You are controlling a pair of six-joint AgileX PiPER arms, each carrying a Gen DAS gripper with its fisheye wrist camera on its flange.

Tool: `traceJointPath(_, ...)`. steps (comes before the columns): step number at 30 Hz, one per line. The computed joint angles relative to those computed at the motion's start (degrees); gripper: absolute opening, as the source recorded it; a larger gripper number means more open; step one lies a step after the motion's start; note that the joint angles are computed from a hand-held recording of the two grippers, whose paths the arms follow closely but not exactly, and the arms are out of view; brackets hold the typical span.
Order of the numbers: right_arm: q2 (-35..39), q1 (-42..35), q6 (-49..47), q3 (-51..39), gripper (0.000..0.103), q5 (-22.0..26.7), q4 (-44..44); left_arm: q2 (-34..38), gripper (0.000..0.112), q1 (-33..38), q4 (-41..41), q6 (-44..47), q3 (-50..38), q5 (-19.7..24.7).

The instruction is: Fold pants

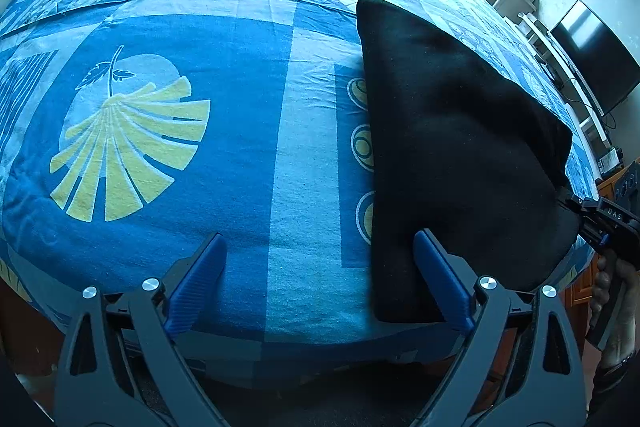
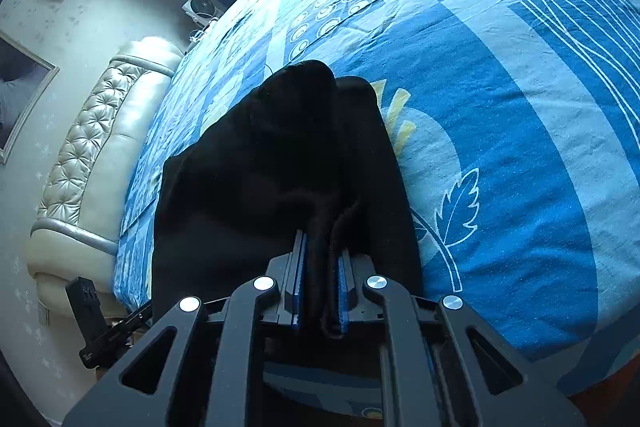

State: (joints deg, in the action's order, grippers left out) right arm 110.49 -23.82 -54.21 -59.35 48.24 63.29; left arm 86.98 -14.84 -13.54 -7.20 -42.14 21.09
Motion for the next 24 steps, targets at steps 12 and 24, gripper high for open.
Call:
traceJointPath(12,0.1,-6.7,-4.6,1.6,0.057,8.7,6.1,-3.4,0.095,7.9,-23.9,24.5,1.3,4.2)
traceJointPath(24,-1.9,-14.1,-5.9,4.1,0.08,10.6,8.9,-0.9,0.095,18.5,-53.4,56.6,2.1,18.2)
